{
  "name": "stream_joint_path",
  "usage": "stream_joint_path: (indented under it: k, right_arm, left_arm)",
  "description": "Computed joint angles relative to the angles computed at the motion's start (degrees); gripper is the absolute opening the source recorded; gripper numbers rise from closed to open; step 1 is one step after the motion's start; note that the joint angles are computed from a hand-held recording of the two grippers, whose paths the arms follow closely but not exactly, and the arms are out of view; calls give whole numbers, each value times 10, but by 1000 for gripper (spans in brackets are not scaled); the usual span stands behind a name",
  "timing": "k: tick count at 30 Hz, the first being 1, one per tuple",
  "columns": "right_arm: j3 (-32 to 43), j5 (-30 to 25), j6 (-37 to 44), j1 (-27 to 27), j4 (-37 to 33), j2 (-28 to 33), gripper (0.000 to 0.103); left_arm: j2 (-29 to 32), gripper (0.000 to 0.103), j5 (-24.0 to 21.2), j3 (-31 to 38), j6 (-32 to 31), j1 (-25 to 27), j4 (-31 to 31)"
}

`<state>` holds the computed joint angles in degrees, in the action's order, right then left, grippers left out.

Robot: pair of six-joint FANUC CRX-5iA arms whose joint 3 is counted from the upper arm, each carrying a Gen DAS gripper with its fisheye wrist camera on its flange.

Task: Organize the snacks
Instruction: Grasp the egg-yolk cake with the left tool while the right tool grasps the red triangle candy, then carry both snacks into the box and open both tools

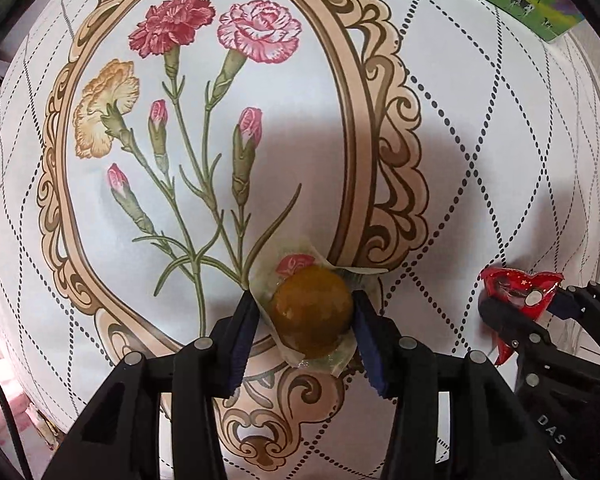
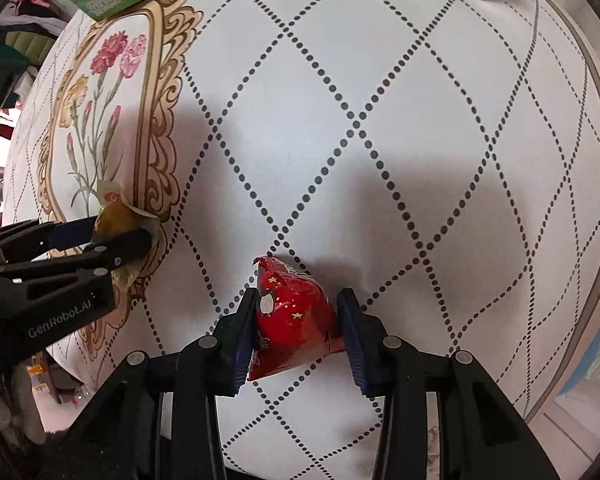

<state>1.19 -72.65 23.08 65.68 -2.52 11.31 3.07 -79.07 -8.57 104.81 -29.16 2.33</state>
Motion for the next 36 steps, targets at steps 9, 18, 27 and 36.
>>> stream_joint_path:
  k: [9, 18, 27, 36]
  right_arm:
    - [-39, 38, -39, 26, 37, -31, 41]
    - [-37, 55, -73, 25, 97, -96, 41]
    - [56, 44, 6, -82, 178, -95, 41]
    - [286, -32, 153, -225, 121, 91, 41]
  left_arm:
    - [-17, 41, -1, 9, -11, 11, 21]
    - [-31, 41, 6, 75, -23, 18, 78]
    - [90, 41, -14, 299, -61, 66, 128]
    - [350, 41, -174, 673, -59, 94, 64]
